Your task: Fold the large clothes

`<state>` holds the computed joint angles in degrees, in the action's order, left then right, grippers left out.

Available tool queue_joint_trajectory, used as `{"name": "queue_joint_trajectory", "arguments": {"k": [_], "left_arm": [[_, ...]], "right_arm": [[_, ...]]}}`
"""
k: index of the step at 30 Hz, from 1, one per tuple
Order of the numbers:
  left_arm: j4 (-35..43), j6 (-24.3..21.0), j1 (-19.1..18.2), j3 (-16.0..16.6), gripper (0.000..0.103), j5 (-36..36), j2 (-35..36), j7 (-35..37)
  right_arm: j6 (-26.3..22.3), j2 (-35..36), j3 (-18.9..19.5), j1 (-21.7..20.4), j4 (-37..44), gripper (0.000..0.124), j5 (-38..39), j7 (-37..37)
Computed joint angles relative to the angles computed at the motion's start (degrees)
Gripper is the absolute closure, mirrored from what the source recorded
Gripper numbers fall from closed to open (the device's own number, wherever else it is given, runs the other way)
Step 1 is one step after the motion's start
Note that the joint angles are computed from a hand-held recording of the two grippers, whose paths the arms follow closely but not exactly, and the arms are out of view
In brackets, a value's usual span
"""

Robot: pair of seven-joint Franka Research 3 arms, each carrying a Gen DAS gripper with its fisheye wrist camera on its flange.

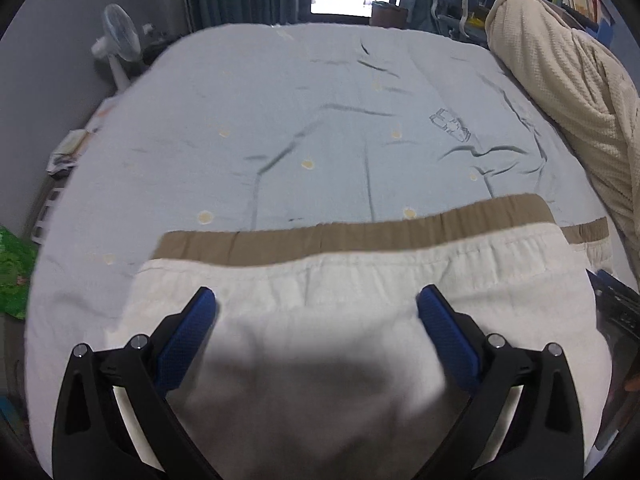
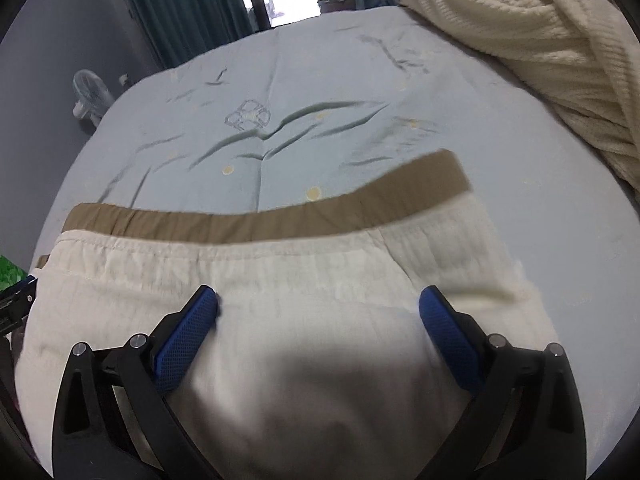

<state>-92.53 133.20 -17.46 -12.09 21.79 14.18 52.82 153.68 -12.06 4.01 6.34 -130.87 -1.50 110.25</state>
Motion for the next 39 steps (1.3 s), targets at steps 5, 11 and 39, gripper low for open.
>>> {"name": "queue_joint_trajectory", "arguments": {"k": [5, 11, 39], "left_arm": [[-13.61, 6.63, -0.06, -1.32, 0.006, 2.13, -13.54, 0.29], [-26.42, 6.47, -0.66, -3.08, 0.006, -5.05, -23.76, 2.82], [-38.67, 8.48, 1.29, -1.83, 0.006, -2.73, -37.4, 3.03]], "right_arm": [[4.18, -13.26, -0.34, 3.14, -9.79, 0.027, 3.28, -10.72], [4.66, -23.89, 1.52, 5.46, -18.87, 0.027, 7.43, -18.98], [-3.19, -29.26, -1.98, 0.28, -19.41, 0.027, 11.94, -24.6]]}}
